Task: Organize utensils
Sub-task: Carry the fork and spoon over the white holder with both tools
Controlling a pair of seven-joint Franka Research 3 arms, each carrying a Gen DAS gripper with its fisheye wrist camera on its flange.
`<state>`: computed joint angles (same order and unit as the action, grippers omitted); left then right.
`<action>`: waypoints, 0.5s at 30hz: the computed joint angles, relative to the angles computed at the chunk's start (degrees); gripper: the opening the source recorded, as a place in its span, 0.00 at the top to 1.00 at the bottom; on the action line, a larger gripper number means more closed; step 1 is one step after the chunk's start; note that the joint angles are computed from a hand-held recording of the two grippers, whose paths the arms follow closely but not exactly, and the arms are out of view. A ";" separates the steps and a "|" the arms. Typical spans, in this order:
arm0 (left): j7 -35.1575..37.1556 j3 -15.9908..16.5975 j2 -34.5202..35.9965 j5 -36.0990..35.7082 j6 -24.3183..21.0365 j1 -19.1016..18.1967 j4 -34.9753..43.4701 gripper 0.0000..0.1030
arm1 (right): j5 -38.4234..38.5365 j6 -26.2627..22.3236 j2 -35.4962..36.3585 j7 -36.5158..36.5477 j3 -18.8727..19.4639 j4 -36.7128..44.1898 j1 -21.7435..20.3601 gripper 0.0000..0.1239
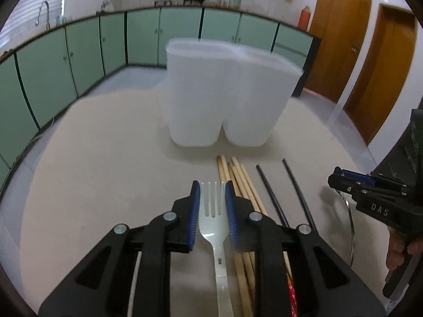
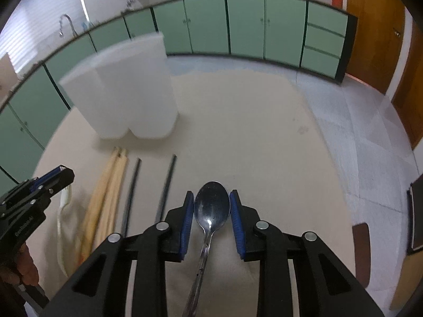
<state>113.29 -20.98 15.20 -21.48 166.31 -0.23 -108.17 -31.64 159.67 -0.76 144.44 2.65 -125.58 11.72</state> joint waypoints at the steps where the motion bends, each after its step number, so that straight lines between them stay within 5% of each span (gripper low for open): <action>1: 2.66 -1.83 -0.85 -2.97 1.60 1.65 -1.27 0.82 | -1.36 1.53 -0.64 1.21 -0.09 -0.72 -0.13 0.78; 7: 17.59 -8.89 -4.62 -20.69 8.20 6.42 -5.08 0.82 | -9.05 7.02 -3.10 6.39 1.16 -1.67 -2.70 0.78; 15: 25.43 -7.52 -4.60 -30.00 9.34 3.28 -1.98 0.82 | -14.81 11.53 -4.62 9.93 3.00 -0.86 -5.82 0.78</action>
<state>138.72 -28.50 10.60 -51.48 175.65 3.05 -110.15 -46.45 171.20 -5.38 154.37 5.65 -126.44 5.90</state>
